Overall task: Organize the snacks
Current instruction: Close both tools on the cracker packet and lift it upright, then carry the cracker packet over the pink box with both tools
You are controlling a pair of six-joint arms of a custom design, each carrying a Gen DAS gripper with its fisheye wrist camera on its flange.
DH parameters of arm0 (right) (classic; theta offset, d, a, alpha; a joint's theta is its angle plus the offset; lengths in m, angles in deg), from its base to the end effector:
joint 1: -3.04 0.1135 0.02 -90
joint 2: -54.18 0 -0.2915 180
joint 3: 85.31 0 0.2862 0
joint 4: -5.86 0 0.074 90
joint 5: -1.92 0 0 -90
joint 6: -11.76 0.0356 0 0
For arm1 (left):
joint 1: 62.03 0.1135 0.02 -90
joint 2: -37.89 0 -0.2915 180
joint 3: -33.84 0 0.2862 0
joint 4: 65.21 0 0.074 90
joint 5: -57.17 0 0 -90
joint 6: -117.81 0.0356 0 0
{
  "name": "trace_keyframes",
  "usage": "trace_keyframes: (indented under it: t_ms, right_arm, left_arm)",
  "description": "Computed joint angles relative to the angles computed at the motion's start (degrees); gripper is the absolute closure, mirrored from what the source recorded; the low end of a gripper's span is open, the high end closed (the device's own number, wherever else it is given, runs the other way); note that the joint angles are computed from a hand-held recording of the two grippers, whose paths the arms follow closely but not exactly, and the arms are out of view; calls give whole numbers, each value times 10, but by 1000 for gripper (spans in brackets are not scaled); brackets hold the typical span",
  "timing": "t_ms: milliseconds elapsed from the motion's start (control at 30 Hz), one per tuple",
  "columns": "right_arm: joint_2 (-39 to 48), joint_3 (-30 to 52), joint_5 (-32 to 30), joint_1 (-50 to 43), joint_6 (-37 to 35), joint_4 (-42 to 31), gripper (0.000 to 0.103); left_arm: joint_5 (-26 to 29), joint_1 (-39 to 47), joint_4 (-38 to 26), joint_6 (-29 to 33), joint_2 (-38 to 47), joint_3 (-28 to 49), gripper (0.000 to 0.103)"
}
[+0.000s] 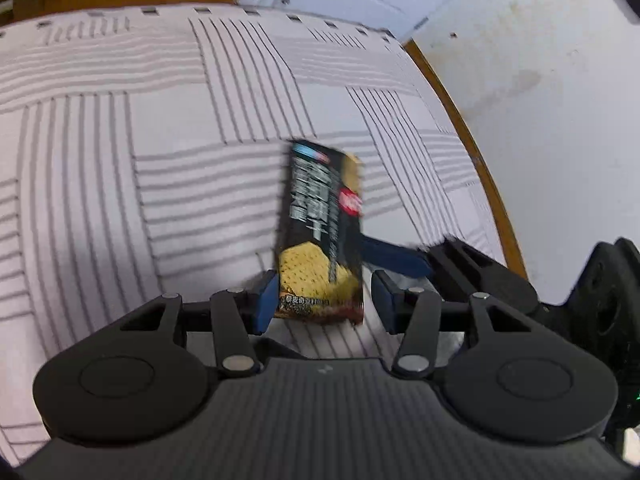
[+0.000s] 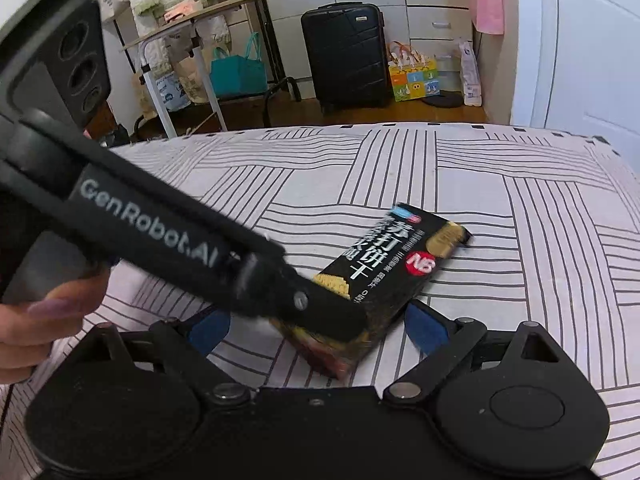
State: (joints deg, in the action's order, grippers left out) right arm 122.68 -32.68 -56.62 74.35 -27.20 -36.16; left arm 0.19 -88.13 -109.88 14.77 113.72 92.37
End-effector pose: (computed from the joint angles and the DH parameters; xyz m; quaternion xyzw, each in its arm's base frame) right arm 0.0958 0.2251 0.2181 -0.0890 0.9238 0.1076 0.3566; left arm 0.2346 -0.1365 0.2194 0.1742 0.9164 -0.3376 0.1264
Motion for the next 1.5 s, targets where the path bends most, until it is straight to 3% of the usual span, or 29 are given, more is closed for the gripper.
trace_keyframes:
  t_ms: [100,267,467,633,1033,1433,1500]
  right_arm:
    - [15,11,12,1,-1,-20,7]
    - [52,39,51,8,27,-68,13]
    - [89,66,88,34,59,-92,27]
    - [82,60,92,38,63,-85,29]
    - [69,82,90,55,80,-106,34]
    - [107,219,149,182,201,-293,34]
    - [110,237,151,186,195,-311,34]
  left_arm:
    - [-1,-7,8,-6,-4,-6,55]
    - [-53,-8,73,-39,-23,-36,55]
    - [-34,-3,153,-69,-22,-78,63]
    - [-27,-8,173,-81,-18,-86,66]
    - [-71,-31,62,-83,-106,-68,66]
    - [-139,-80,-99,-138,-295,-49,66]
    - [-160,-100,-137,-145,-318,-32,66]
